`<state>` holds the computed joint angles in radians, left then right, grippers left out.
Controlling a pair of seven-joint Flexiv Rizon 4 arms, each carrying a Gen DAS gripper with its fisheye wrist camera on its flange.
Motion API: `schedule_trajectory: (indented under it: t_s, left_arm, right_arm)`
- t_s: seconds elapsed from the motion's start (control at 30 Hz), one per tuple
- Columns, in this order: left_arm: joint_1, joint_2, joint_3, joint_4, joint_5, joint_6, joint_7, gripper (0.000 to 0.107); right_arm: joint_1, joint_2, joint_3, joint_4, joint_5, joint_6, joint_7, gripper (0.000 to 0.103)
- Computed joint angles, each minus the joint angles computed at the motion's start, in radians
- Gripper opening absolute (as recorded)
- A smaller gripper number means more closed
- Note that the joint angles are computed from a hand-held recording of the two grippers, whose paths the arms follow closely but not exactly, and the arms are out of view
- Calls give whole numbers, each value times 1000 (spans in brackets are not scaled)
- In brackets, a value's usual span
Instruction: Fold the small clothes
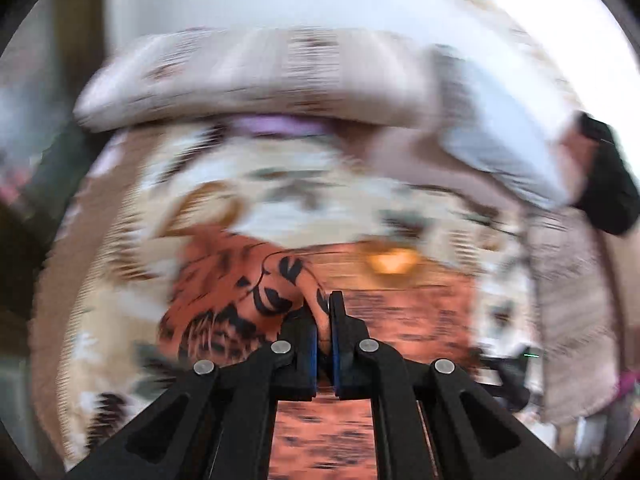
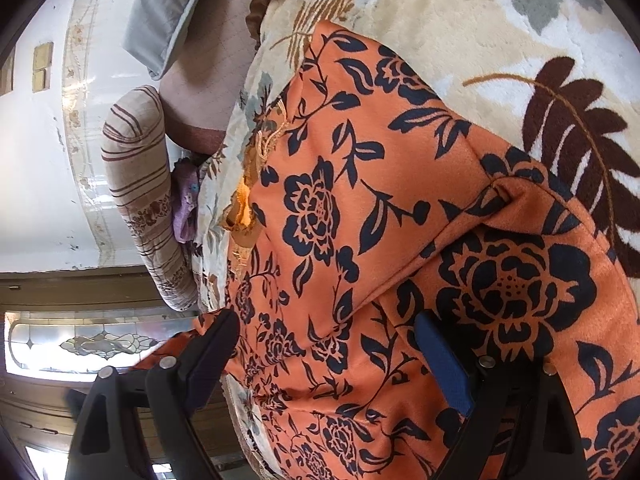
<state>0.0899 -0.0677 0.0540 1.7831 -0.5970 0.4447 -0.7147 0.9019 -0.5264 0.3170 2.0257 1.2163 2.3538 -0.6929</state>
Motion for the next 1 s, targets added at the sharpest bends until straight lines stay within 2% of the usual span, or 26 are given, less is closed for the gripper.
schedule_trajectory:
  t_s: [0.17,0.27,0.3,0.33,0.43,0.57,0.7,0.8,0.9,1.0]
  left_arm:
    - [-116,55,-70,43,-80,-74,-23,5]
    - [-197,68,-106,81,-142,-55,-43,6]
    - [-226,66,-119,93,-153,-27,-48,12]
    - [-247,62,-127,97,-158,-14,-56,25]
    - [-286,52,-135,107,-198,-11,-22,49]
    - [-294,63,-112,145,-245,41,60,59]
    - [-270,27,-95,163,-180,134,43,61]
    - [-247,-3,-81,208,-109,273,55,61]
    - [-212,-51,-64,250,-16,398,67,61]
    - [-164,-114,-48,265,62,453,41,61]
  right_arm:
    - [2,7,21,37,-3,61,44,91]
    - [2,10,34,65,-7,117,79,91]
    - [4,7,42,81,-10,155,108,91]
    - [5,4,48,91,-9,184,128,91]
    - [7,-6,63,118,13,282,186,91]
    - [-8,-4,84,150,8,334,229,91]
    - [-16,-15,92,172,-34,347,280,91]
    - [-13,-22,82,162,-44,339,272,91]
    - [-4,-7,69,149,-50,308,195,90]
    - [-6,19,53,120,-53,235,79,76]
